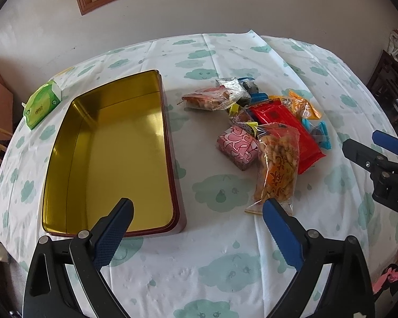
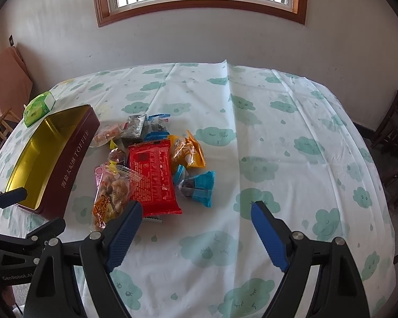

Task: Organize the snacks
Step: 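Move both tools toward the snack pile, then grasp the blue-wrapped candy with the right tool while the left tool grasps the clear puffed-snack bag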

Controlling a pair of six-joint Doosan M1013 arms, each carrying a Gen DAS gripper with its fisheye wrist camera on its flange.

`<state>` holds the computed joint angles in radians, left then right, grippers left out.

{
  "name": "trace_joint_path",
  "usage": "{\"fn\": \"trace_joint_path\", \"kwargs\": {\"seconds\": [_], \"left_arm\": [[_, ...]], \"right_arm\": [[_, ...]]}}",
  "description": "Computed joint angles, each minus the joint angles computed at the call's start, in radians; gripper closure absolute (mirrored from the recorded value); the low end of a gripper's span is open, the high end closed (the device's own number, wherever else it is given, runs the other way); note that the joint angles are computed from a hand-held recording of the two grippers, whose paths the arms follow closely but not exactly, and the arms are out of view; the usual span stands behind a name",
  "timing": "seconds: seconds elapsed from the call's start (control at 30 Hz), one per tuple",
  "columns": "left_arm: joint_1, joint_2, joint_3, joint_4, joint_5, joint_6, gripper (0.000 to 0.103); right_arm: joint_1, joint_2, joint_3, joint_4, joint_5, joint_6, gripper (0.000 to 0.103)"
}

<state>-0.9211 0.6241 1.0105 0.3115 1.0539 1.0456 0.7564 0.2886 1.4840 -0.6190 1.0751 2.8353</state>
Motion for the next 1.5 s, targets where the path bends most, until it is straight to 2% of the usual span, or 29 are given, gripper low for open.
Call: {"fn": "trace_joint_path", "kwargs": {"seconds": [0.7,1.0,1.17,1.27,1.3,1.33,1.5], "left_arm": [[-0.003,0.006,0.002,-0.018,-0.045,0.031,0.009],[-0.006,0.014,-0.005,-0.032,-0.063,0.064,0.011],[-0.008,0.017,-0.006,-0.030,-0.073,0.068,0.012],[-0.011,0.020,-0.011,-0.031,-0.076,0.073,0.012],[-0.011,0.022,-0.014,-0.035,-0.074,0.078,0.012],[-0.012,0.024,-0.017,-0.036,-0.072,0.083,0.012],[-0.016,0.031,-0.029,-0.037,-0.062,0.094,0.013]], "right_arm": [[-0.040,0.028,0.000,0.023,-0.010,-0.042,0.018],[-0.072,0.045,0.000,0.068,-0.040,-0.067,0.030],[-0.083,0.051,0.005,0.093,-0.074,-0.080,0.042],[-0.091,0.051,0.012,0.115,-0.107,-0.092,0.053],[-0.095,0.048,0.017,0.131,-0.127,-0.102,0.061],[-0.095,0.047,0.021,0.134,-0.138,-0.102,0.064],[-0.082,0.040,0.036,0.095,-0.131,-0.084,0.067]]}}
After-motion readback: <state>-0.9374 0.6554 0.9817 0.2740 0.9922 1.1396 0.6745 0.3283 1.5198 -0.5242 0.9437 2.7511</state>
